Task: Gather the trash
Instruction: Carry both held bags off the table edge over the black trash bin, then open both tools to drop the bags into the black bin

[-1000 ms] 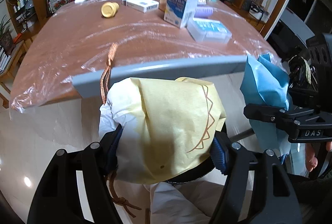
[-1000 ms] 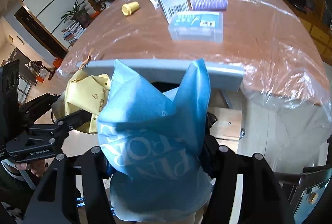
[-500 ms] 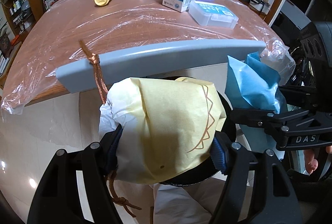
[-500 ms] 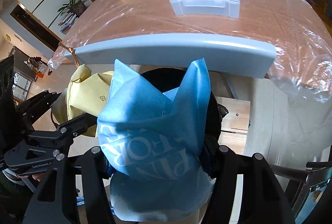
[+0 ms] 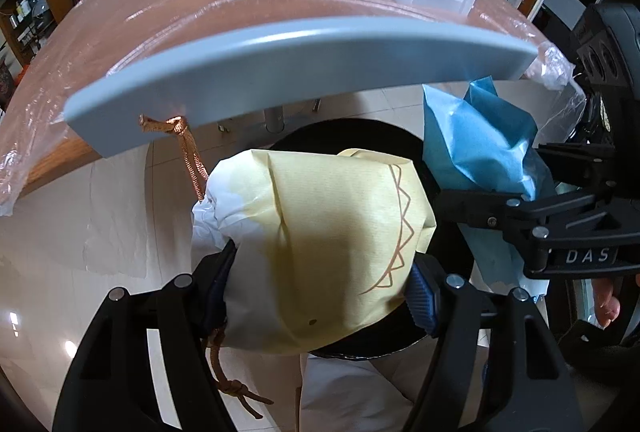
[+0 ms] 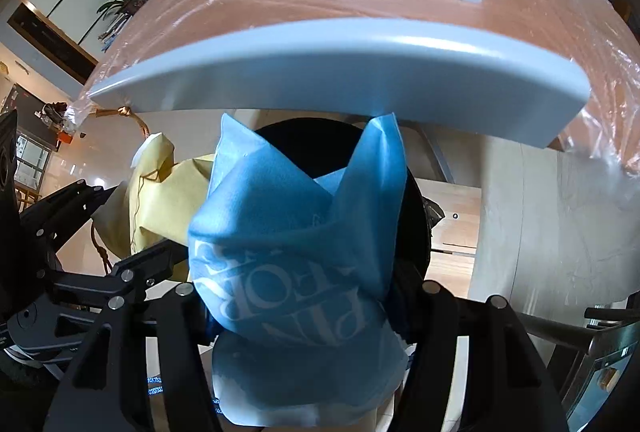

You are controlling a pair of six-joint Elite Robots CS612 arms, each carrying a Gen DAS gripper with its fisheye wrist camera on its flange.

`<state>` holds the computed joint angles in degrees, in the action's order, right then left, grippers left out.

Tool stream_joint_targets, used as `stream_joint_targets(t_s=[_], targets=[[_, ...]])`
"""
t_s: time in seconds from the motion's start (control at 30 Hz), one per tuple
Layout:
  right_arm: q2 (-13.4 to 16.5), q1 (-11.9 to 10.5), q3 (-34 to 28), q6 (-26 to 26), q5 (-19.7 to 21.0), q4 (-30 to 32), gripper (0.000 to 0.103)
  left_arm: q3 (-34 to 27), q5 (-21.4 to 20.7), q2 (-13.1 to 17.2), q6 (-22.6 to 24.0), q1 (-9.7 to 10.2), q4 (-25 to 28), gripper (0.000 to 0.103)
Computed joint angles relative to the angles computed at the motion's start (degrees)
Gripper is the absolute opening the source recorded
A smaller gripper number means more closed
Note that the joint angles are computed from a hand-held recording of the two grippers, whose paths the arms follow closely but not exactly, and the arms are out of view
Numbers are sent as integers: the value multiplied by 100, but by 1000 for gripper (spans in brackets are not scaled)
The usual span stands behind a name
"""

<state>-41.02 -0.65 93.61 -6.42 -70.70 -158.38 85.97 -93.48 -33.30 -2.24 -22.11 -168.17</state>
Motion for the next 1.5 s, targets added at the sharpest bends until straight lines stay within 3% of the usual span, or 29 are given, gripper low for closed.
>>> stream_joint_targets(t_s=[0.7, 0.83, 1.2, 1.5], targets=[[163, 102, -200, 268, -300, 18, 62, -280, 109, 208, 238, -65, 313, 73], [145, 85, -153, 321, -336, -188, 78, -256, 165, 191, 282, -84, 257, 82], [90, 10, -51, 481, -351, -368, 82, -244, 6, 139, 133, -40, 192, 90], [-57, -23, 128, 567, -299, -614, 83, -180, 72, 94, 208, -31, 36, 91]])
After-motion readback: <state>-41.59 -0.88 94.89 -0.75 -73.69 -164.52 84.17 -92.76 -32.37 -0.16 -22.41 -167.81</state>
